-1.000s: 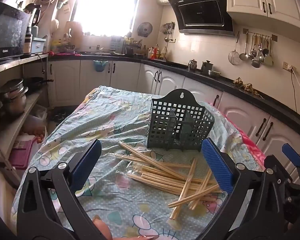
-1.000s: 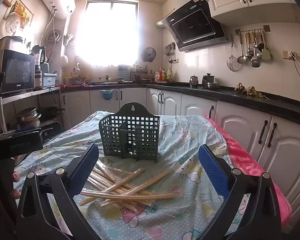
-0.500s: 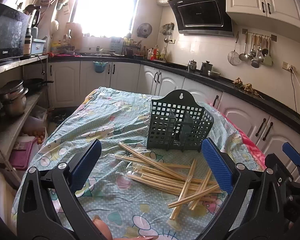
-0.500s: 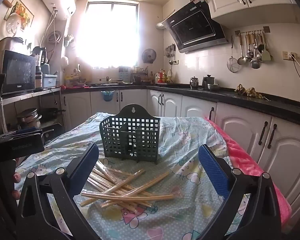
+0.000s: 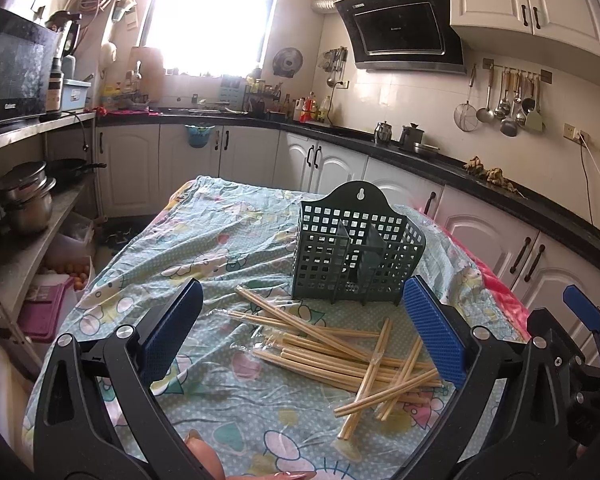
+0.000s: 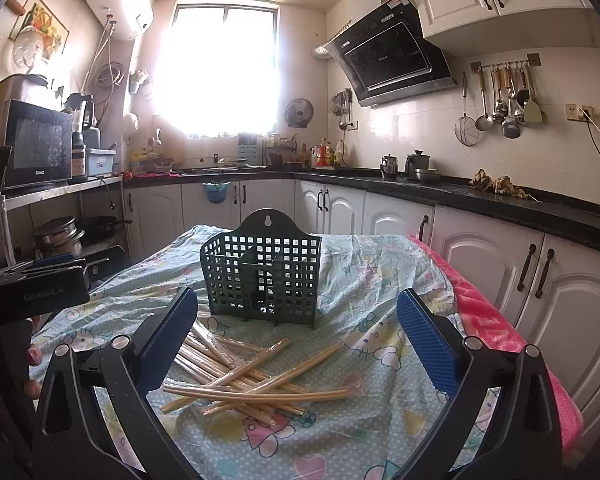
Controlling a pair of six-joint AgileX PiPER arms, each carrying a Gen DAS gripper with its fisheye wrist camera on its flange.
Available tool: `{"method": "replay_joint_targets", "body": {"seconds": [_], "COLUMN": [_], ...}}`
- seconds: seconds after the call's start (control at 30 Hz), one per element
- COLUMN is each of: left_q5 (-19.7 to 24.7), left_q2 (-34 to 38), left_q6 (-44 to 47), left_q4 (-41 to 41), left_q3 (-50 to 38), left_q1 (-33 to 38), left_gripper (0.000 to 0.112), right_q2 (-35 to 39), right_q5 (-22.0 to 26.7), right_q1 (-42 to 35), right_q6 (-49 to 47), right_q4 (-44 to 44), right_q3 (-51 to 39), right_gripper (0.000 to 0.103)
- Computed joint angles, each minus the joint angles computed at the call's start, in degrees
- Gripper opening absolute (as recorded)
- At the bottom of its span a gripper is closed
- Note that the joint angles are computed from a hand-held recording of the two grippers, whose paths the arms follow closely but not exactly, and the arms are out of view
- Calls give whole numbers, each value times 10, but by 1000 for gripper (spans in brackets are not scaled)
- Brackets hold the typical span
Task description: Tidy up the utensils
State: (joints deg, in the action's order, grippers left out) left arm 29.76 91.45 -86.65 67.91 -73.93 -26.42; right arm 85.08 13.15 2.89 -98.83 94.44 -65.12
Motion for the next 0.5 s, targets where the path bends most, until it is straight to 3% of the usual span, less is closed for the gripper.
{"method": "replay_joint_targets", "body": {"seconds": [0.5], "left_q5": [2], "left_q2": [-2], "left_q6": [4], "left_q4": [-4], "left_q3": [-3], "left_q1": [-3], "left_gripper": [93], "right_q2": [-1], "right_q5": [-1], "right_q1": [1], "right_q6": [-5], "right_q4": [5], "right_q3": [1], "right_gripper": [97]}}
